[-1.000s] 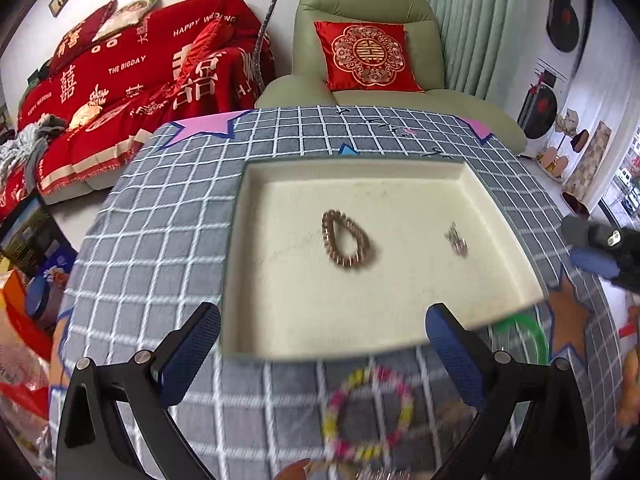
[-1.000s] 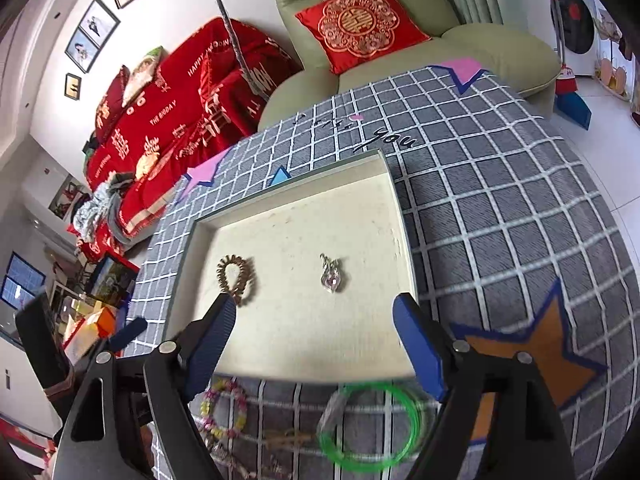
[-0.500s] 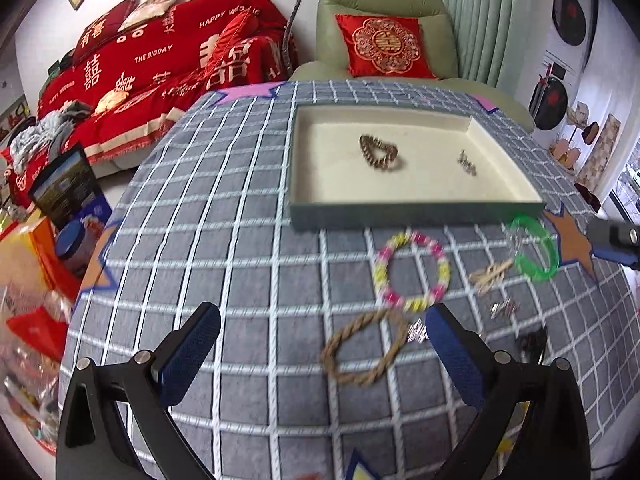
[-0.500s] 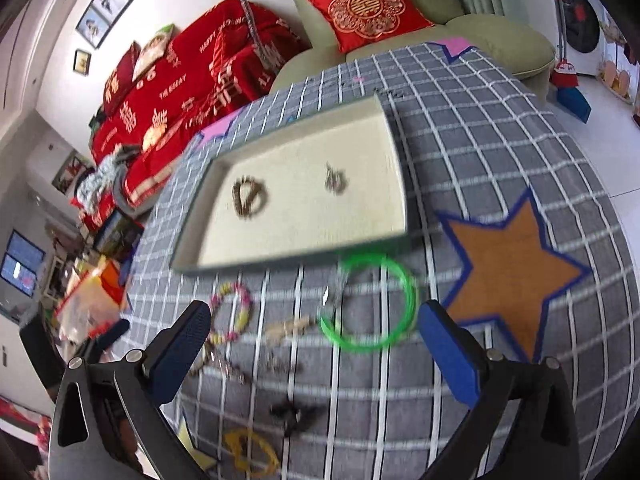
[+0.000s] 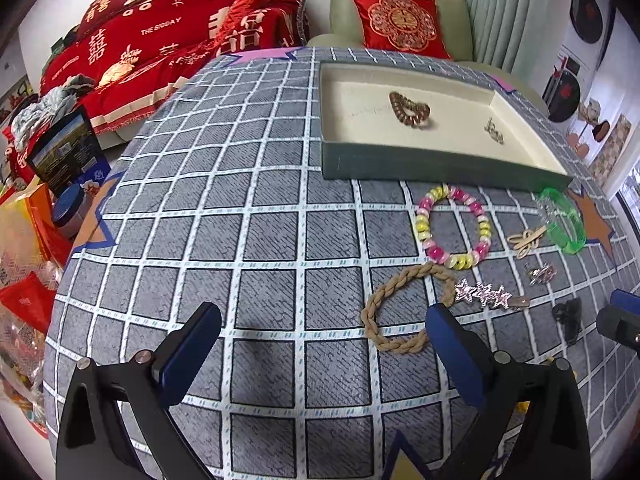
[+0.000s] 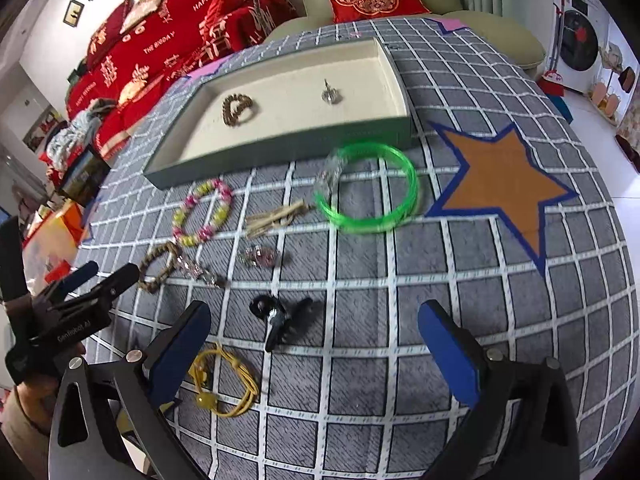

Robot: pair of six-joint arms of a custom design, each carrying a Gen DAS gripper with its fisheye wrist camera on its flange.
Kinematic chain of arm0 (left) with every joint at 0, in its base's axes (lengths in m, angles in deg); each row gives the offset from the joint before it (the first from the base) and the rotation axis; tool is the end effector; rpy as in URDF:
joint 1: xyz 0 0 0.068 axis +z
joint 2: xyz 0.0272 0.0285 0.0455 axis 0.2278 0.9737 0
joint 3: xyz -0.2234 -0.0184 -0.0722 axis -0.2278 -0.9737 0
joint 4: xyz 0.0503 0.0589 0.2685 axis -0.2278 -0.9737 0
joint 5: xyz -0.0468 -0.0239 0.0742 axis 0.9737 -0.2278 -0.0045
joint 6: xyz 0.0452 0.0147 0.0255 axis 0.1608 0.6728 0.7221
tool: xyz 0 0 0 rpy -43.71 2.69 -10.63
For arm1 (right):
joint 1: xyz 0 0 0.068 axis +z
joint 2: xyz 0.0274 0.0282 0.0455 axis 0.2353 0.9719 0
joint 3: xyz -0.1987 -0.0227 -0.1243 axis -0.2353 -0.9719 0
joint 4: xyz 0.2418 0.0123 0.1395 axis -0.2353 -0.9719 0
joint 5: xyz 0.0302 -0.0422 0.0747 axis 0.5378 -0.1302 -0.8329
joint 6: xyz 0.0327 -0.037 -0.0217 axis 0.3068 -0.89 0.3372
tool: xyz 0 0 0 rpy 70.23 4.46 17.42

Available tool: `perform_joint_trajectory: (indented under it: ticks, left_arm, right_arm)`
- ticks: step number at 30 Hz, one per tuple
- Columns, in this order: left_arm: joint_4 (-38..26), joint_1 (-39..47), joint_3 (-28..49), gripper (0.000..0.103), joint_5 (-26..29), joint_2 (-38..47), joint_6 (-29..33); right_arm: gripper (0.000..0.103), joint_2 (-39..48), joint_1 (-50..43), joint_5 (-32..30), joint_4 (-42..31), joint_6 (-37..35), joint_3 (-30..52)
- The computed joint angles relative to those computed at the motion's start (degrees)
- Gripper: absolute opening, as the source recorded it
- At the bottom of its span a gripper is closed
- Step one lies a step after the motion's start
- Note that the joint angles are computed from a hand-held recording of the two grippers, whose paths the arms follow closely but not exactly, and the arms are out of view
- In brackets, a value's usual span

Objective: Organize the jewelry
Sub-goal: 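Move both open tools back from the tray to the remaining jewelry, then grasp the braided rope bracelet with the left tool while the right tool grasps the black hair clip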

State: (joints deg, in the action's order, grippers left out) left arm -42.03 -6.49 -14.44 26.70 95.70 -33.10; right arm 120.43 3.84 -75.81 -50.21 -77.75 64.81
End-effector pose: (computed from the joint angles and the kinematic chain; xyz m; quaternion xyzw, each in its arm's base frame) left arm 0.2475 -0.0773 0.1113 -0.1184 0.9538 0.0329 0.2743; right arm 0.2850 -0.0348 0.1239 -0.1196 0.9606 0.1540 0.1979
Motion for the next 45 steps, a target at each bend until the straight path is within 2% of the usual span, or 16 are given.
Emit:
perform_joint_trajectory:
  ticks: [4,6,8,10,15,17,21,22,23,24,25,27,30,36,45]
  left_arm:
    - [0.93,-0.22,1.14,0.103,0.19,2.66,0.45]
    - [0.85,-0.47,1.96,0.098,0.24,3.89,0.90]
    - [0.93,-0.68,2.55,0.097,-0.15,4.85,1.17]
    - [1.33,-0.74,2.68,0.090,0.38,4.88,1.56]
    - [0.92,-3.05,3.18,0.073,-0.50,4.64,2.41]
    - [0.57,-4.45,3.58,0.071,-1.78,4.98,2.52]
    - [1.12,-5.66,3.42,0.045,-0.89,4.59,3.08]
    - [1.16,-6.21,3.50,0.043,-0.97,4.61,3.17]
    - [1.20,-6.61,3.51,0.036,-1.18,4.65,3.16]
    - [1.36,-6.81,3.43,0.021,-0.83,4.56,3.23]
    - [1.41,-6.96,3.37,0.016,-0.25,4.42,3.11]
    - [1.42,-7.08,3.15,0.016,-0.20,4.15,2.82]
    - [2.85,-5.31,0.39,0.016,4.28,0.70,1.79]
    - [2.57,-3.60,-2.27,0.016,7.60,-4.13,-0.74]
    - [-1.10,-4.71,-1.53,0.016,7.40,-10.50,-0.63]
  right_arm:
    - [0.103,-0.53,1.27,2.88,1.86,1.60,-1.44]
    - [0.101,-0.33,1.78,3.41,2.31,2.15,-1.66]
    - [0.090,-0.60,3.01,5.12,3.33,3.01,-2.48]
    - [0.081,-0.32,4.01,6.76,4.25,3.57,-3.01]
    - [0.075,-2.30,6.50,9.77,6.68,3.71,-5.24]
    - [0.072,-3.33,7.62,11.00,7.43,3.39,-6.34]
    - [0.058,-5.17,9.78,13.66,9.06,2.93,-8.23]
    - [0.052,-5.46,10.32,14.19,9.52,2.81,-8.56]
    - [0.044,-5.90,10.65,14.81,9.99,2.36,-9.02]
    - [0.040,-5.99,10.54,14.68,10.04,2.03,-9.03]
    - [0.040,-5.80,10.19,14.03,9.73,1.79,-8.81]
    - [0.040,-5.60,9.08,12.50,9.21,1.13,-8.51]
    - [0.040,-5.01,7.46,10.20,8.09,0.03,-7.77]
    - [0.040,-4.24,3.47,5.56,5.14,-1.62,-6.34]
    - [0.040,-4.69,0.09,1.92,1.76,-2.56,-4.05]
